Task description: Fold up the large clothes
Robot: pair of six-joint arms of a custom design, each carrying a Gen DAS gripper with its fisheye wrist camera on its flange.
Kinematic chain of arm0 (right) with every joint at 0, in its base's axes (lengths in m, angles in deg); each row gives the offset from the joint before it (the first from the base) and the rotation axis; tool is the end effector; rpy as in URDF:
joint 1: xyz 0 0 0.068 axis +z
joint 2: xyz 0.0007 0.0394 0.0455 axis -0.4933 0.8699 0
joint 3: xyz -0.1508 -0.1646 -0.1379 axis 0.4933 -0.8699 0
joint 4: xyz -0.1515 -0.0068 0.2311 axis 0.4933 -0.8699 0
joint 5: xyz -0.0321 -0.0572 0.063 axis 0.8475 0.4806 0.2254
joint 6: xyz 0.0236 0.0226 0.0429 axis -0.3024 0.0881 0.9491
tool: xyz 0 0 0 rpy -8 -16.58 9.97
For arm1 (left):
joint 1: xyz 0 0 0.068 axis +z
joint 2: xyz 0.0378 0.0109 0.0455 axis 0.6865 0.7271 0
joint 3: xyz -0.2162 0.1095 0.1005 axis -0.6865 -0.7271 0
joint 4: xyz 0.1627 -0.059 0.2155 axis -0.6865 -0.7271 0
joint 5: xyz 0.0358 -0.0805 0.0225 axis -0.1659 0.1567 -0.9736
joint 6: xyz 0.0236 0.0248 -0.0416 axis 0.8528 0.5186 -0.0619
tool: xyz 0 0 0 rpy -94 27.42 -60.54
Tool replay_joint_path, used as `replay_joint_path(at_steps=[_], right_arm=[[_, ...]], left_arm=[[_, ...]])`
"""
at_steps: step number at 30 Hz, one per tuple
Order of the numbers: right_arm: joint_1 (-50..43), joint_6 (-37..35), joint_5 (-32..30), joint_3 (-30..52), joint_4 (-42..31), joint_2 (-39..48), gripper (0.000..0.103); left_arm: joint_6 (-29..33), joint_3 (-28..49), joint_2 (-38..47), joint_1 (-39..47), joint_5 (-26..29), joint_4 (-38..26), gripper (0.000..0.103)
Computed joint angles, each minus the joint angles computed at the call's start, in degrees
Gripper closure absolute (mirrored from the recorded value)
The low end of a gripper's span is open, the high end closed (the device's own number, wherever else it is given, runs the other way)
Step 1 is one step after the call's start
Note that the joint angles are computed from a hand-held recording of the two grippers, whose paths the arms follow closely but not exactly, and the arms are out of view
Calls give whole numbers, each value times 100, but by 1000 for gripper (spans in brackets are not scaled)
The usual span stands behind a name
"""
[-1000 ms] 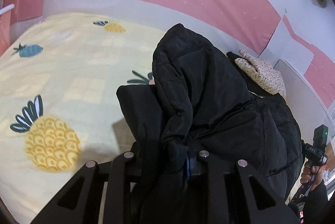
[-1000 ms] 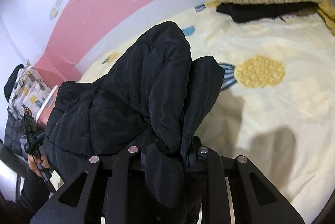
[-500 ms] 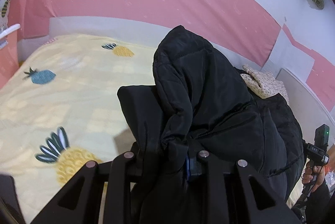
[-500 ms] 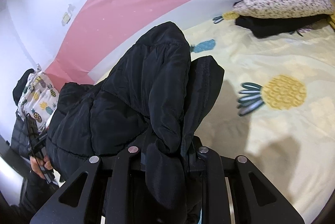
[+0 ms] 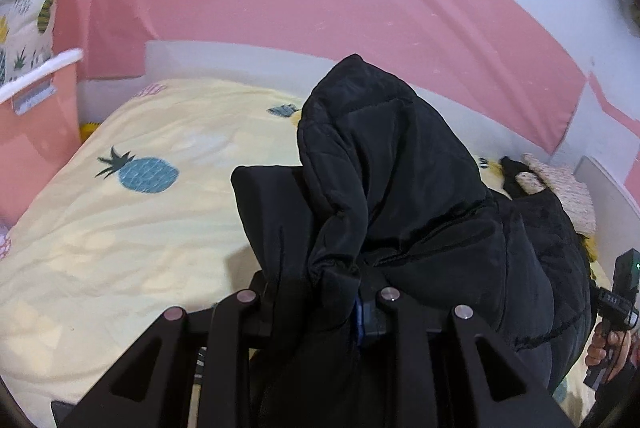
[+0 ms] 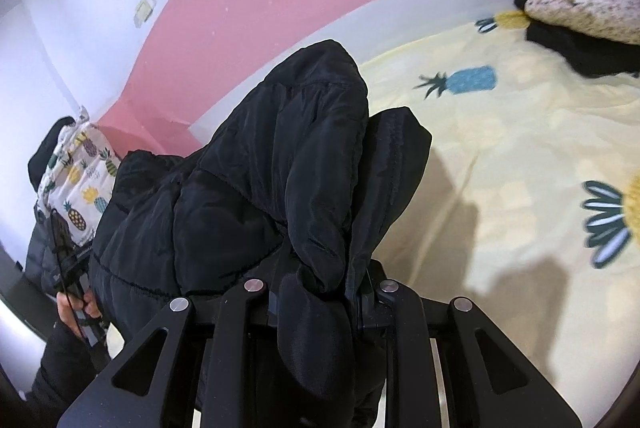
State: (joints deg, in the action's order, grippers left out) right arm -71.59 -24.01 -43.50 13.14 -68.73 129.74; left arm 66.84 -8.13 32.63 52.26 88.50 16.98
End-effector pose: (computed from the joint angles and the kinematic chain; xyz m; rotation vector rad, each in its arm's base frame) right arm 0.2646 -0.1985 0.2895 -0.1062 2.2602 0.7916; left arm 0.2248 0.0263 0.3177 -0.1955 2.1976 -0.2701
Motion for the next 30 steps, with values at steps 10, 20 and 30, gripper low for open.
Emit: replay_joint_path(at_steps=[10, 20, 30], right_arm=[[406, 696, 791, -1165, 1294, 256, 58], [-89, 455, 1084, -938, 1063, -761, 52], [1428, 1769, 1858, -1198, 2508, -1157, 52]], left_arm=[[-82, -1485, 853, 841, 379, 1391, 64], [-46, -1176, -567, 762, -435, 178, 56], [-285, -183, 1030, -1053, -1618, 937, 56]])
